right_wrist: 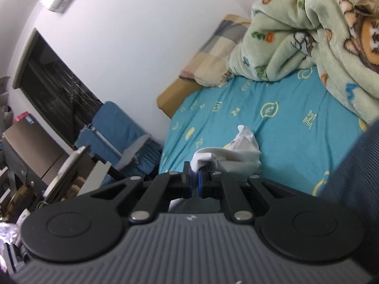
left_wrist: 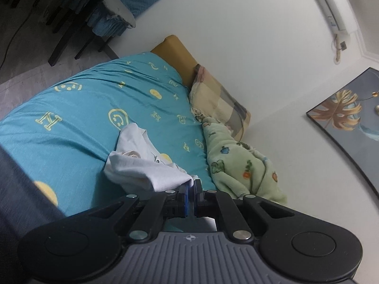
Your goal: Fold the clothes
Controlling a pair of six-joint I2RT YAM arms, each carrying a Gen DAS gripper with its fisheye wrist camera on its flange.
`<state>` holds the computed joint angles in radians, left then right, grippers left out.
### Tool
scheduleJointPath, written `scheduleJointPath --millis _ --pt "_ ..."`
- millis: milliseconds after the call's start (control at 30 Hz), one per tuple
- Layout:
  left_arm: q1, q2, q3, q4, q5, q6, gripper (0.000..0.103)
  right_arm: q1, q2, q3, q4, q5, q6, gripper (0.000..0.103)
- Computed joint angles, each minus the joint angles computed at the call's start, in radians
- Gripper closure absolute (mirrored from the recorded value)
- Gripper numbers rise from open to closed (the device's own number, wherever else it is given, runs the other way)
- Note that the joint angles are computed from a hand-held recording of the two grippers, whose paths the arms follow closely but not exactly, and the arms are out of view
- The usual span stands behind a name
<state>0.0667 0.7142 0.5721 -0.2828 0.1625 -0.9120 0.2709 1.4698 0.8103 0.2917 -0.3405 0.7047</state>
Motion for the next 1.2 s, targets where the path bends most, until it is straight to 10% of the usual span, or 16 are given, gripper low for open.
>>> scheduleJointPath --millis 433,833,900,933,1000,1067,1200 --pt "0.066 0.938 0.619 0.163 -0.016 0.186 0.099 0.028 0.757 1.025 -0.471 0.041 -0.029 0.094" --pt "0.137 1.240 0.699 0.416 0.088 0.247 0.098 0.012 1.135 1.497 -0.614 -0.038 -0.051 0.090" --pt "0.140 1.278 0.738 0.384 0.091 0.274 0.095 0.018 1.162 1.554 -0.656 -0.028 -0.072 0.077" --pt "0.143 1.287 0.747 0.370 0.098 0.284 0.089 0.019 1.163 1.559 -0.660 -0.032 -0.069 0.053" --pt "0.146 1.289 0.743 0.361 0.110 0.300 0.052 0.019 1.144 1.521 -0.629 -0.051 -0.048 0.014" --pt "0.144 1.269 0.712 0.379 0.084 0.320 0.027 0.020 1.113 1.468 -0.597 -0.062 -0.052 0.012" --pt "0.139 1.254 0.673 0.392 0.033 0.362 0.027 0.025 1.038 1.313 -0.487 0.030 -0.108 0.012"
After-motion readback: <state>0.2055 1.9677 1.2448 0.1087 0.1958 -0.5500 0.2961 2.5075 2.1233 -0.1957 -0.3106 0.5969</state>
